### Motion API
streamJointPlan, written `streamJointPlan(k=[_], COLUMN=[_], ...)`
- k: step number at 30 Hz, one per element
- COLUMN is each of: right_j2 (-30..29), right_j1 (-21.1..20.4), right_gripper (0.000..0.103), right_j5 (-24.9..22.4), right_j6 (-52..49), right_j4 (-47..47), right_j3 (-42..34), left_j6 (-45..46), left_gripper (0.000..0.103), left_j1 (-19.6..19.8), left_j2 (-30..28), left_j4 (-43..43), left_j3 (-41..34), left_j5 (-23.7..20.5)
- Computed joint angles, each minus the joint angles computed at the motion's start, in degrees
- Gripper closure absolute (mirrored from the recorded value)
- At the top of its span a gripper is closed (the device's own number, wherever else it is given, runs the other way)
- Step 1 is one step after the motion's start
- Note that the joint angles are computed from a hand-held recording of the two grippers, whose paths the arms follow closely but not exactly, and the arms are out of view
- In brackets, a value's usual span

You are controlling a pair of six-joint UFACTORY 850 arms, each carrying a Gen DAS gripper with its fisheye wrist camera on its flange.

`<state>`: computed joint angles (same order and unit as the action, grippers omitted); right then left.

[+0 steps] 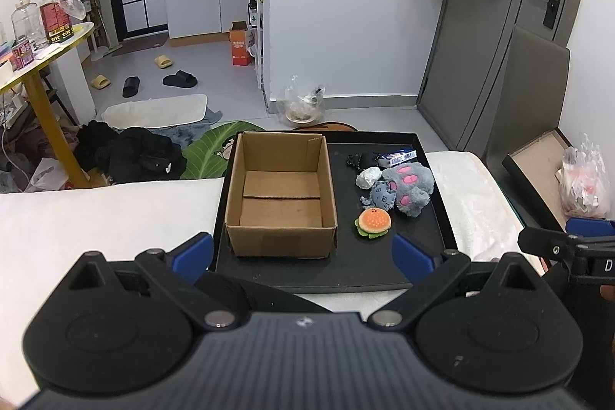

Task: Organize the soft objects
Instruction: 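Move the right gripper toward the orange hamburger plush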

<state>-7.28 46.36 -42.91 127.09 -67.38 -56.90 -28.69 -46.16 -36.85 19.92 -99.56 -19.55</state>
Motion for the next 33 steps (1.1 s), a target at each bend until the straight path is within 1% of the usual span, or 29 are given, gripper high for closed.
streamJointPlan(k=[5, 9, 19, 24, 28, 33], right_j2=[-0.8, -1.7, -3.0, -3.9, -4.7, -5.9], right_j1=[-1.0, -2.0, -4.2, -5.2, -6.4, -7.7], right_gripper=[0.000, 0.000, 0.000, 0.000, 0.000, 0.000], right_j5=[1.7, 2.9, 4.2, 3.6, 4.9, 7.0], right_j6=[-0.3, -0.8, -2.9, -1.5, -2.2, -1.8], right_j4=[0.2, 0.9, 2.5, 1.2, 1.2, 0.8], right_j3=[0.1, -0.1, -0.8, -1.0, -1.4, -2.0], left_j6=[3.0, 5.4, 9.9, 10.2, 10.2, 10.2], left_gripper=[0.004, 0.004, 0.004, 0.004, 0.004, 0.004], left_j1=[0.3, 0.5, 1.1, 1.6, 2.1, 2.7], left_j2=[-1.6, -3.6, -7.8, -10.2, -12.1, -15.4], left_j4=[-2.8, -4.9, -9.4, -10.3, -10.5, -11.2], left_j3=[-1.7, -4.0, -9.8, -13.1, -15.6, -20.2], left_j5=[-0.7, -2.4, -4.9, -6.6, -7.6, -10.1])
